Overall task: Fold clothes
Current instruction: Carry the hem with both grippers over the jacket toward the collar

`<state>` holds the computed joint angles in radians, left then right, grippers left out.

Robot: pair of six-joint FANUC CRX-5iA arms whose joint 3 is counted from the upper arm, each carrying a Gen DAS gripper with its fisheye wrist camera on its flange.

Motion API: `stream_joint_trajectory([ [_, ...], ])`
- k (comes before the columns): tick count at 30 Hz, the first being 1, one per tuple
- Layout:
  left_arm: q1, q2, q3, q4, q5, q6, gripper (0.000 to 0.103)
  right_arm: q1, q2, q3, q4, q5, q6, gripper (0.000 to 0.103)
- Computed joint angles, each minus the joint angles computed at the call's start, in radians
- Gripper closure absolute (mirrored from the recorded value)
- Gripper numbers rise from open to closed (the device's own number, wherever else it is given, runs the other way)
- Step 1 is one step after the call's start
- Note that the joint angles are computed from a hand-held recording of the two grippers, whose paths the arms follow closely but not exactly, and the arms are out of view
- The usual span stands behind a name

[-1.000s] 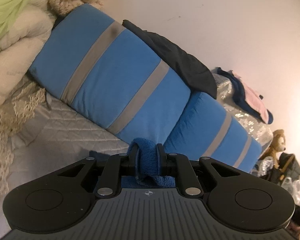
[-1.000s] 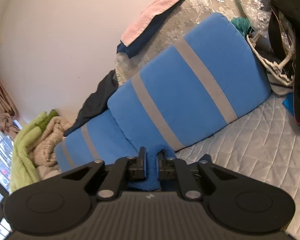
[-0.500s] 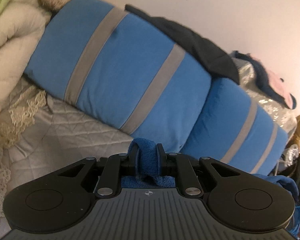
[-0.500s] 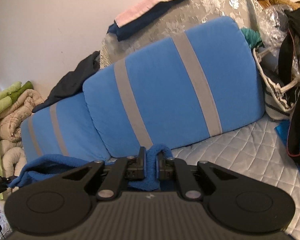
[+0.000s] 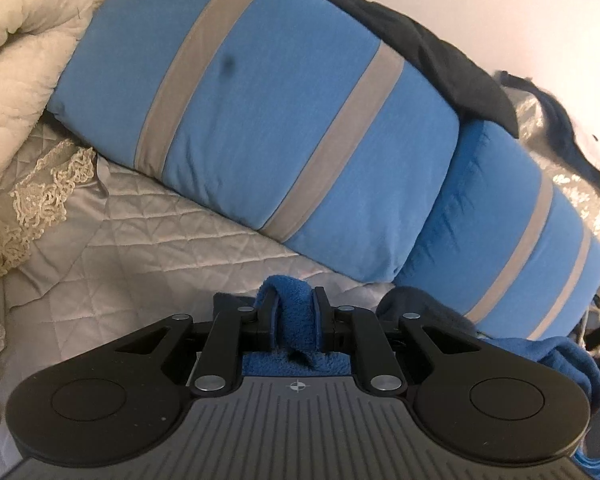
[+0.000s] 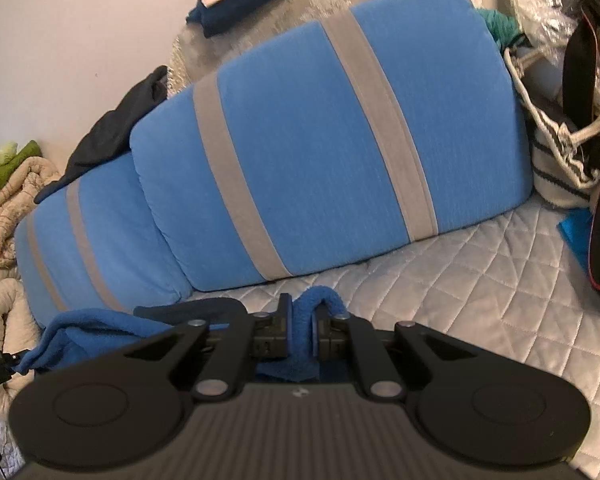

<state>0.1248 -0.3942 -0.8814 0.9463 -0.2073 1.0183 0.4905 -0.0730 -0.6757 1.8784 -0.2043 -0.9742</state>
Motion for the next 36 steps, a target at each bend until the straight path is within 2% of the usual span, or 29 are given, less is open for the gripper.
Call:
stream_joint_trajectory([
  [7, 0.022, 0.01, 0.03, -0.078, -0.037, 0.068, 0.087, -0.048, 0.022, 0.01, 0.118, 0.046, -0.118, 0.094],
  [10, 0.022, 0.021, 0.044, -0.084, -0.042, 0.063, 0.087, -0.066, 0.027, 0.015, 0.153, 0.061, -0.147, 0.094],
  [12, 0.024, 0.034, 0.061, -0.114, -0.048, 0.076, 0.087, -0.073, 0.033, 0.019, 0.159, 0.065, -0.149, 0.094],
  [15, 0.042, 0.061, 0.111, -0.223, -0.084, 0.175, 0.087, -0.078, 0.048, 0.03, 0.158, 0.067, -0.152, 0.094],
  [18, 0.037, 0.084, 0.134, -0.242, -0.075, 0.202, 0.087, -0.077, 0.067, 0.043, 0.142, 0.063, -0.143, 0.094],
  [29, 0.036, 0.226, 0.259, -0.459, -0.077, 0.442, 0.087, 0.002, 0.169, 0.118, -0.191, -0.018, 0.166, 0.094],
  [33, 0.041, 0.281, 0.314, -0.573, -0.107, 0.574, 0.086, 0.044, 0.218, 0.165, -0.367, -0.053, 0.332, 0.094],
  [36, 0.04, 0.309, 0.323, -0.591, -0.095, 0.599, 0.086, 0.068, 0.253, 0.203, -0.471, -0.078, 0.445, 0.094],
])
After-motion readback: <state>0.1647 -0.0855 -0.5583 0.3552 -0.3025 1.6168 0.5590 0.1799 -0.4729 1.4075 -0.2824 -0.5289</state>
